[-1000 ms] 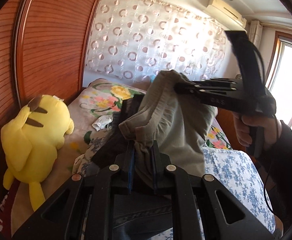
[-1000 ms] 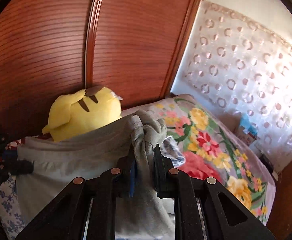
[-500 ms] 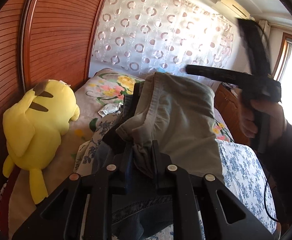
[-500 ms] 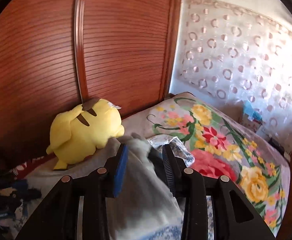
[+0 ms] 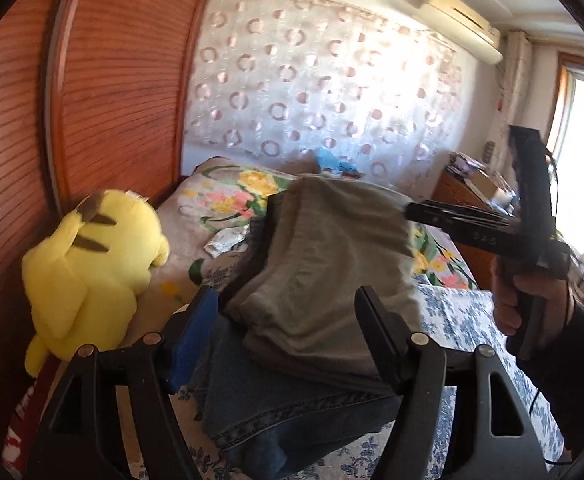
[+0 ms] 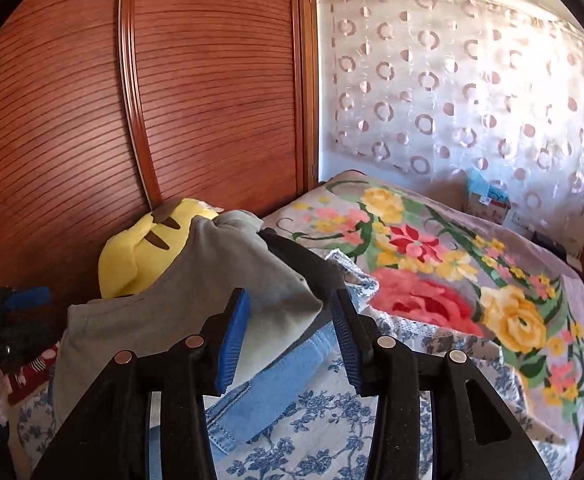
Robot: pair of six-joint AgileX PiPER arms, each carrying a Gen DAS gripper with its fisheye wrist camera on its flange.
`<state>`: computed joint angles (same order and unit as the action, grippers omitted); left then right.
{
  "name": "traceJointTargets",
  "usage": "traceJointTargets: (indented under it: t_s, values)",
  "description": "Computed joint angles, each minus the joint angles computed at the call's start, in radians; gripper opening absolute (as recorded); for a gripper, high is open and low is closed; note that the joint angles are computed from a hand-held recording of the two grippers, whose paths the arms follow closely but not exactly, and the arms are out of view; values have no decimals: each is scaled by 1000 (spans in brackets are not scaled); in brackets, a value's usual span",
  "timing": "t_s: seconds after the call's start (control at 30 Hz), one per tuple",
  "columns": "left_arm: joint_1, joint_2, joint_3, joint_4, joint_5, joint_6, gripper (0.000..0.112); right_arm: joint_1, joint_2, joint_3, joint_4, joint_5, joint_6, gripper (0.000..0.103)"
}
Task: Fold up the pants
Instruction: 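Lift the pants bundle with both grippers and carry it onto the jeans stack, then lower the pants bundle onto the jeans stack and open both grippers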
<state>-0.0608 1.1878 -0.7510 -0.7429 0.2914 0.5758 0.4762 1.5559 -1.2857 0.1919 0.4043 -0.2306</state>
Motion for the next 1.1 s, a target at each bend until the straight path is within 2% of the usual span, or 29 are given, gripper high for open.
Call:
traceJointTargets:
  t_s: [0.07,0.27,0.43,0.5,0.6,0.67,0.77,0.87,0.97,1.1]
  values:
    - [-32,19,-11,42,-5,-35,72,-8,9,-2,21,1,-17,44]
    - [-101,102,-40,250,1,-229,72,-6,79,-65,-141,8,126,44]
    - [-98,144,-28,200,-1,-184,72,3,108,-83,-189,4,181,44]
    - [-117,141,-23,271,-13,-257,72,10,105,-80,-214,1,209,44]
    - [-140,130,-26,392,-14,-377,72,23,70,-44,-246,-10,245,44]
    - [-142,124,-29,414,-7,-396,72,28,38,-9,-246,-18,249,44]
    - [-147,115,-31,447,1,-437,80,45,-15,48,-261,-28,273,44]
    - [-162,101,-24,503,-1,-486,83,62,-61,96,-287,-33,301,44]
    - [-195,82,-19,633,2,-622,84,67,-99,136,-294,-31,315,44]
    - [-236,42,-6,726,1,-727,84,70,-157,185,-308,-32,345,44]
